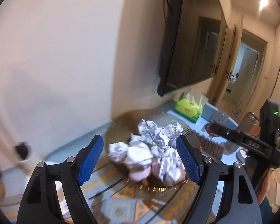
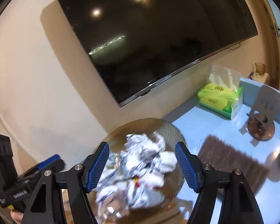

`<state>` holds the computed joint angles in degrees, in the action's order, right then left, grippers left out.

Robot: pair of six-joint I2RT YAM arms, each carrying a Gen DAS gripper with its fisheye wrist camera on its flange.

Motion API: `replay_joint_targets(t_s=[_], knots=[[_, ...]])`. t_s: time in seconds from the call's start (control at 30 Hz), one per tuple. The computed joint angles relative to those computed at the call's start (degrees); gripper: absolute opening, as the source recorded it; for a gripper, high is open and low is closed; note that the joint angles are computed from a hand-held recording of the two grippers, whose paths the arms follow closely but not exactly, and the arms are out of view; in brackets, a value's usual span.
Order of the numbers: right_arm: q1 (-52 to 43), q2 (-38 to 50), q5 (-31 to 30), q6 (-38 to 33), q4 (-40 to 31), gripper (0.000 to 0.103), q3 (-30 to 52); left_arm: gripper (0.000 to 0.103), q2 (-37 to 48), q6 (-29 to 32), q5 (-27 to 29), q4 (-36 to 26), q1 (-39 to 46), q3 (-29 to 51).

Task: Organize objects
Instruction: 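Carry the paper ball and grey cloth over the brown bowl and open both tools, then move both open tools back toward the two oranges on the rug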

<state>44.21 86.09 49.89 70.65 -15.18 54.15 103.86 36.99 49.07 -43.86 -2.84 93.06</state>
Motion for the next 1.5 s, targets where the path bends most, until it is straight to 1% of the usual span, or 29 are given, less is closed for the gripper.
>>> replay_joint_targets(t_s=[0.03, 0.1, 0.17, 0.2, 0.23, 0.27, 0.33, 0.37, 0.4, 0.43, 0.47, 0.5, 0.53, 0.57, 0.6, 0.67, 0.7, 0.77, 0.83, 0.87, 0.9, 1.1, 1.23, 1.27, 1.3, 1.37, 1.4, 1.47, 1.5], knots=[[1.7, -0.3, 0.8, 1.5, -0.6, 0.073, 0.1, 0.079, -1.4, 1.6, 1.6, -2.2, 2.8, 0.7], [5.2, -0.1, 2.4, 5.1, -2.7, 0.079, 1.4, 0.082, -3.3, 4.2, 4.4, -6.3, 7.5, 2.3], [8.1, 0.9, 3.5, 7.5, -4.9, 0.086, 4.0, 0.09, -3.7, 7.3, 7.9, -12.0, 12.8, 6.5], [9.5, 1.4, 4.0, 8.5, -6.2, 0.087, 5.6, 0.099, -3.6, 8.2, 9.4, -14.4, 15.2, 8.6], [11.3, 2.1, 4.5, 9.6, -7.6, 0.087, 7.7, 0.103, -3.0, 9.5, 11.5, -17.4, 18.1, 11.2], [12.5, 2.6, 4.8, 10.1, -8.1, 0.087, 9.2, 0.103, -2.6, 10.3, 12.7, -19.2, 19.6, 12.6], [15.0, 4.8, 5.7, 10.7, -9.2, 0.088, 13.0, 0.103, -0.6, 14.8, 13.7, -25.0, 23.5, 15.2], [16.2, 6.4, 6.2, 11.6, -10.7, 0.092, 15.4, 0.103, -0.5, 16.1, 13.6, -25.3, 24.7, 14.1], [17.2, 8.3, 6.2, 12.3, -12.3, 0.096, 17.8, 0.103, -0.5, 17.0, 13.0, -24.1, 25.8, 11.9], [18.1, 11.3, 5.5, 12.4, -14.0, 0.098, 21.0, 0.103, -0.8, 17.0, 11.9, -20.5, 27.0, 7.9], [18.6, 13.8, 4.5, 11.9, -14.4, 0.099, 23.1, 0.103, -0.5, 17.1, 10.8, -17.8, 27.9, 4.9], [19.0, 16.7, 3.0, 10.8, -14.4, 0.099, 25.4, 0.103, 0.0, 15.7, 8.8, -12.7, 28.4, 0.4], [19.2, 20.5, 1.0, 9.7, -14.8, 0.099, 28.1, 0.102, 1.1, 14.8, 7.1, -9.2, 28.5, -2.6], [19.4, 24.5, -0.5, 9.2, -16.1, 0.099, 31.2, 0.102, 3.0, 14.7, 5.6, -7.3, 28.4, -4.2], [19.6, 29.7, -1.5, 10.0, -19.5, 0.099, 35.8, 0.102, 5.4, 15.0, 4.0, -5.9, 28.4, -5.4], [20.2, 38.3, 0.3, 14.3, -28.5, 0.099, 43.8, 0.102, 10.5, 14.3, -0.4, -2.8, 27.2, -7.4], [20.4, 43.8, 1.5, 15.6, -34.0, 0.099, 49.4, 0.102, 12.0, 14.9, -1.4, -2.9, 27.4, -7.7], [19.6, 49.2, 0.3, 14.4, -37.0, 0.098, 53.9, 0.102, 13.6, 15.9, -2.0, -0.4, 27.7, -10.0], [18.7, 52.0, -2.3, 11.8, -37.1, 0.091, 56.2, 0.102, 12.9, 14.0, -2.0, 6.3, 27.2, -14.3], [18.4, 52.4, -3.2, 11.0, -37.0, 0.086, 56.7, 0.102, 12.5, 13.3, -2.7, 8.4, 27.1, -15.5], [18.3, 52.6, -3.1, 10.8, -37.0, 0.086, 56.7, 0.102, 11.8, 12.4, -4.7, 10.4, 26.6, -16.9], [18.3, 54.0, -3.5, 9.6, -37.9, 0.086, 58.3, 0.102, 7.8, 12.5, -4.9, 17.1, 27.2, -22.8], [18.2, 54.2, -3.3, 9.4, -38.1, 0.086, 58.9, 0.102, 5.8, 9.7, -4.5, 20.8, 28.9, -25.3], [18.2, 54.1, -3.5, 9.5, -37.8, 0.086, 58.7, 0.102, 5.5, 9.9, -3.6, 20.0, 29.8, -25.4], [18.1, 53.4, -3.6, 9.7, -36.9, 0.086, 57.6, 0.102, 5.8, 11.6, -2.6, 17.1, 30.7, -24.5], [18.1, 53.1, -3.6, 9.9, -36.3, 0.086, 57.0, 0.102, 8.0, 18.0, -2.3, 4.3, 32.2, -19.2], [18.2, 52.8, -3.7, 9.8, -35.8, 0.086, 56.5, 0.102, 9.4, 23.5, -1.9, -3.8, 33.5, -16.0], [18.3, 52.2, -3.9, 9.0, -34.3, 0.086, 55.3, 0.102, 8.8, 28.8, -2.7, -7.3, 34.9, -15.5], [18.4, 52.2, -3.8, 8.8, -34.3, 0.086, 55.4, 0.102, 7.7, 31.2, -3.6, -7.0, 35.7, -16.4]])
